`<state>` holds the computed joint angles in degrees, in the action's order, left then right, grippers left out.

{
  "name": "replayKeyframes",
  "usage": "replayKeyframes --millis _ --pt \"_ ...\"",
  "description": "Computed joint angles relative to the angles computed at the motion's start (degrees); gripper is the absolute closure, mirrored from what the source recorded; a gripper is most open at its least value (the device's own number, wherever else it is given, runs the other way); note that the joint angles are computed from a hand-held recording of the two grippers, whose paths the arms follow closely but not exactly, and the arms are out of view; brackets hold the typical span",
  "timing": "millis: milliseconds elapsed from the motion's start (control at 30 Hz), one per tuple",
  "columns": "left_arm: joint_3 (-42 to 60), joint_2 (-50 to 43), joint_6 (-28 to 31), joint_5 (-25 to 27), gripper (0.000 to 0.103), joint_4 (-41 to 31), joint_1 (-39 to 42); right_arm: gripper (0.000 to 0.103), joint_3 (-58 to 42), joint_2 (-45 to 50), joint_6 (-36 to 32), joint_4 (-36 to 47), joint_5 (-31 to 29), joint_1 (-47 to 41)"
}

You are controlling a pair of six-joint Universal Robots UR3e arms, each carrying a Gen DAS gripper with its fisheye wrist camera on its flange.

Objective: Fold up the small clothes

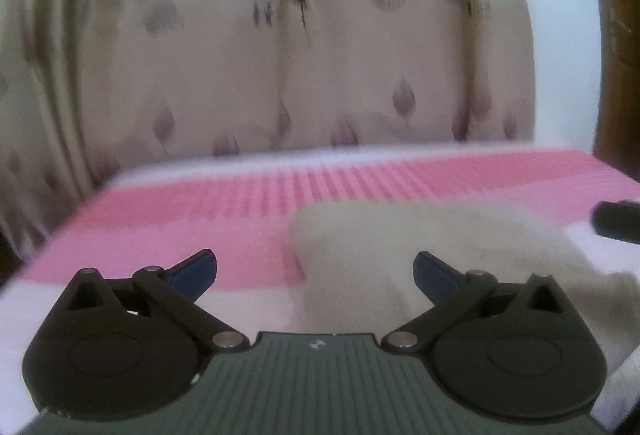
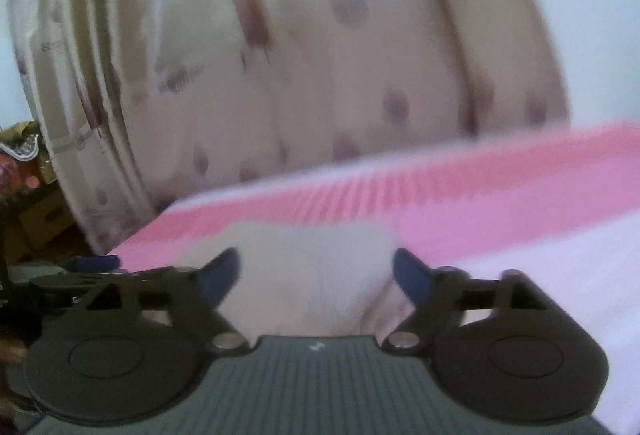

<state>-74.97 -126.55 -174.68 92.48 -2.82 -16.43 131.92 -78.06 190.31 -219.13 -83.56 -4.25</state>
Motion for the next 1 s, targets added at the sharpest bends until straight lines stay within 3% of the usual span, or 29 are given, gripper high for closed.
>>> replayKeyframes --millis 133,233,333,433,533,700,1000 --pt "-4.5 2.76 -0.39 6.49 0.0 9.1 -3.14 0.004 0.37 -0.05 -1.16 -3.78 -12.82 8.44" --pt "-5.35 5.86 -1.81 9.27 0.0 6.94 -4.79 0.004 -1.9 3.34 -1.56 -7.75 -27.7 16.63" --pt "-6.97 9.34 -4.86 10.06 0.0 4.98 -5.44 0.001 -2.97 4.75 -2.76 -11.19 -35.18 21.12" --pt "-12.29 13.92 -9.58 6.09 0.0 7.36 -3.79 0.0 -2.65 3.93 -2.07 -12.8 -38.21 23.09" --pt "-14.88 16.9 -13.06 6.35 0.0 8.09 -3.66 0.0 -1.69 0.82 -2.37 -9.18 -39.39 23.92" --pt "-14.62 17.8 -7.75 11.59 0.0 9.38 -6.08 0.0 -1.62 -1.51 -1.91 -4.97 -43.39 26.62" --pt "-16.82 21.5 -4.63 10.28 0.0 6.21 -6.75 0.0 -0.42 -2.81 0.06 -3.82 -46.65 29.45"
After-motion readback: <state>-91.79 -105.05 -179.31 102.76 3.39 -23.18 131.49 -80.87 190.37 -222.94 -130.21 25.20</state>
